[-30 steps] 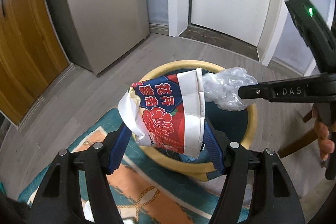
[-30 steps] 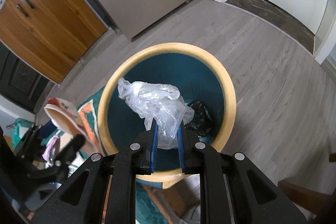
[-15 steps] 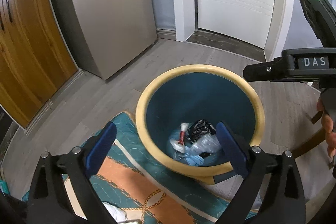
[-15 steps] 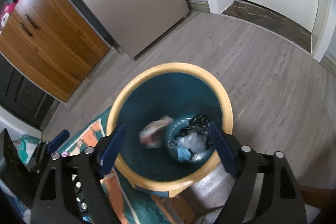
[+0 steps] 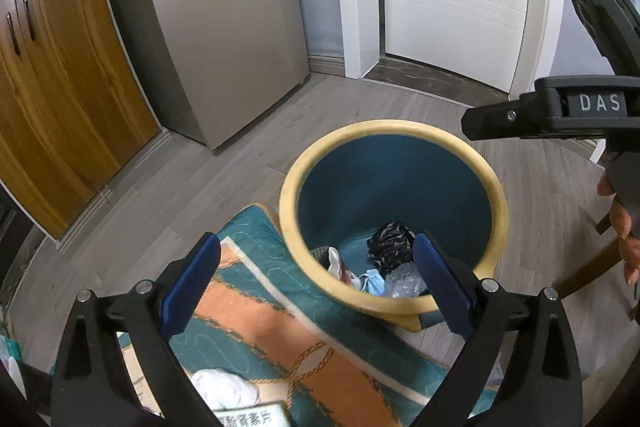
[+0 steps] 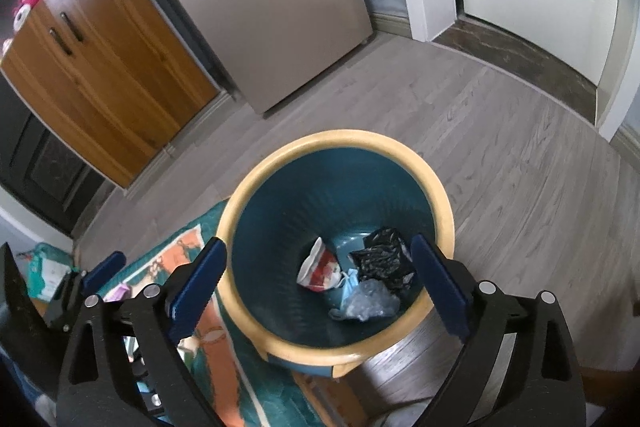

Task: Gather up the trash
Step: 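Move both grippers back over the remaining trash on the mat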

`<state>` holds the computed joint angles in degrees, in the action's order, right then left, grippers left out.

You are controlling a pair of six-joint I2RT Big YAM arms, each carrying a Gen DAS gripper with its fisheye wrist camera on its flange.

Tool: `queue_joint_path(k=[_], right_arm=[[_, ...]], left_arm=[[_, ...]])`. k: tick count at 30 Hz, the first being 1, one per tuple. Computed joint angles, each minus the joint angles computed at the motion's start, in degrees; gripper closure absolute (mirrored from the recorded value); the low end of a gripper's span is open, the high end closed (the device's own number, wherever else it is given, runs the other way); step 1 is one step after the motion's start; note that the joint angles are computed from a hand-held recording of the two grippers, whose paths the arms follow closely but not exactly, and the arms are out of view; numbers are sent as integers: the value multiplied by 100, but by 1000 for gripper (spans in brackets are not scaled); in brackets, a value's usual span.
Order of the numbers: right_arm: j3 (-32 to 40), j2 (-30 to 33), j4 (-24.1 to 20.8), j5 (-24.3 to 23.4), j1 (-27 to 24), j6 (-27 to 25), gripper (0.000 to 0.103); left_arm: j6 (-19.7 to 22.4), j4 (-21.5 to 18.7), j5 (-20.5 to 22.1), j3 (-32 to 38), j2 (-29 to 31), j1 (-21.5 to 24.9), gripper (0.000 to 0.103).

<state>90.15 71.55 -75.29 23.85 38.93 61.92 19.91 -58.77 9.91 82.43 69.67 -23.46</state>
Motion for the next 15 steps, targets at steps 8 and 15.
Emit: queue_joint_path(k=[8, 15], right_arm=[[424, 212, -229, 329, 390, 4, 7], [701, 321, -297, 536, 815, 475, 6]], left_arm=[[114, -217, 172, 7, -379, 550, 7], [469, -389, 248, -107, -840, 1274, 6]])
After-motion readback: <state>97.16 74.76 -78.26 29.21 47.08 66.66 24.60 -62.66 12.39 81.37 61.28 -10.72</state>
